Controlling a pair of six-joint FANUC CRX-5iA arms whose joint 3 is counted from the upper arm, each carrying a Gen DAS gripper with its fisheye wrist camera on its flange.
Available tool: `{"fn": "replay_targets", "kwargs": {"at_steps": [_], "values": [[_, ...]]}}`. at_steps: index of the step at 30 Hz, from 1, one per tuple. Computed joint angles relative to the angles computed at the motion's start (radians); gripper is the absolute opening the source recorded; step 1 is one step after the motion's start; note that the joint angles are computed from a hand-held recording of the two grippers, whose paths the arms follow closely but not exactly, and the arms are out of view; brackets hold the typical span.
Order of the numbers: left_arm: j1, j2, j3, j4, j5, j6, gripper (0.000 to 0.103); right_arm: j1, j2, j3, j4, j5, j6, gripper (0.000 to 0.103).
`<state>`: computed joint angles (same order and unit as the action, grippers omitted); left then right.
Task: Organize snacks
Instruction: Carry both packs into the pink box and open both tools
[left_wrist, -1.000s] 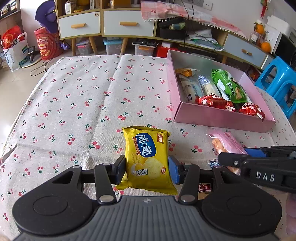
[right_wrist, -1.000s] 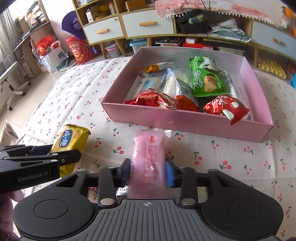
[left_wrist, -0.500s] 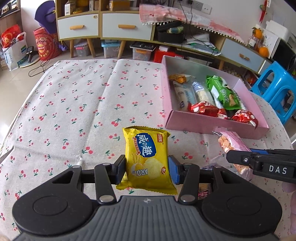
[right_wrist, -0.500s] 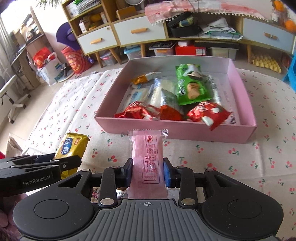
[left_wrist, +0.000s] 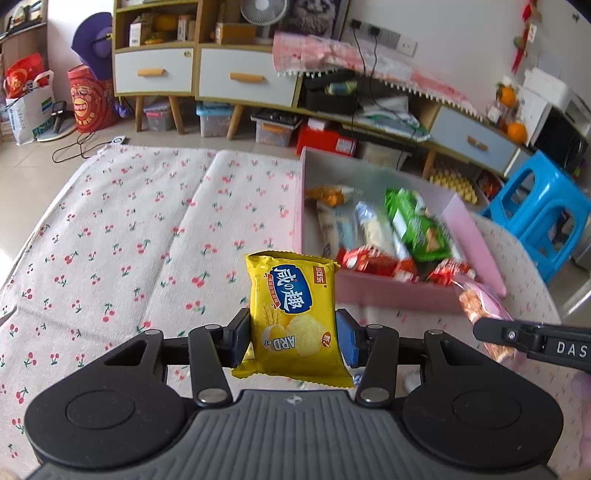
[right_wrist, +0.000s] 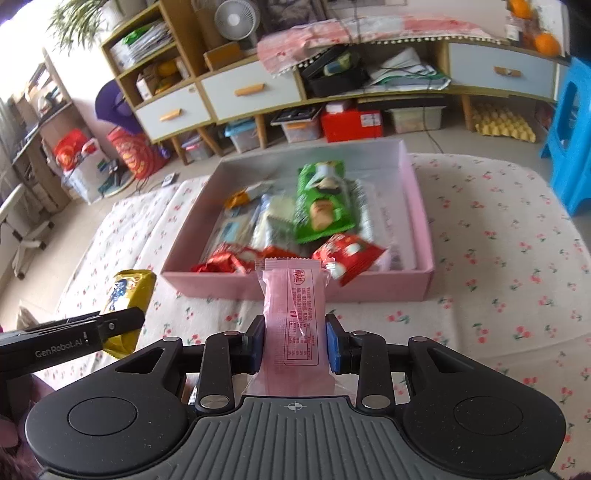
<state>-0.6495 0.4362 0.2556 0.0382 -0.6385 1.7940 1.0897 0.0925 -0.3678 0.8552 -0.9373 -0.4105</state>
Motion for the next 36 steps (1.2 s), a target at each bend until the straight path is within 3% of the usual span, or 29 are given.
{"fn": "replay_targets", "kwargs": {"at_steps": [6, 10, 25, 36], "values": [[-0.024, 0.061, 0.114, -0.049, -0.027, -0.029, 0.045, -0.042, -0.027, -0.011, 0.021, -0.018, 0.013, 0.031], [-0.023, 0.130, 0.200, -0.004, -0.034, -0.073, 0.045, -0.103, -0.018, -0.005, 0.029, 0.003, 0.030, 0.031], [-0.056, 0.419, 0.619, -0.050, -0.176, -0.191, 0.045, -0.299, 0.054, 0.004, 0.080, 0.135, 0.081, 0.031], [-0.043, 0.470, 0.668, 0.007, -0.165, -0.266, 0.046, -0.347, 0.093, 0.005, 0.101, 0.193, 0.097, 0.033]]}}
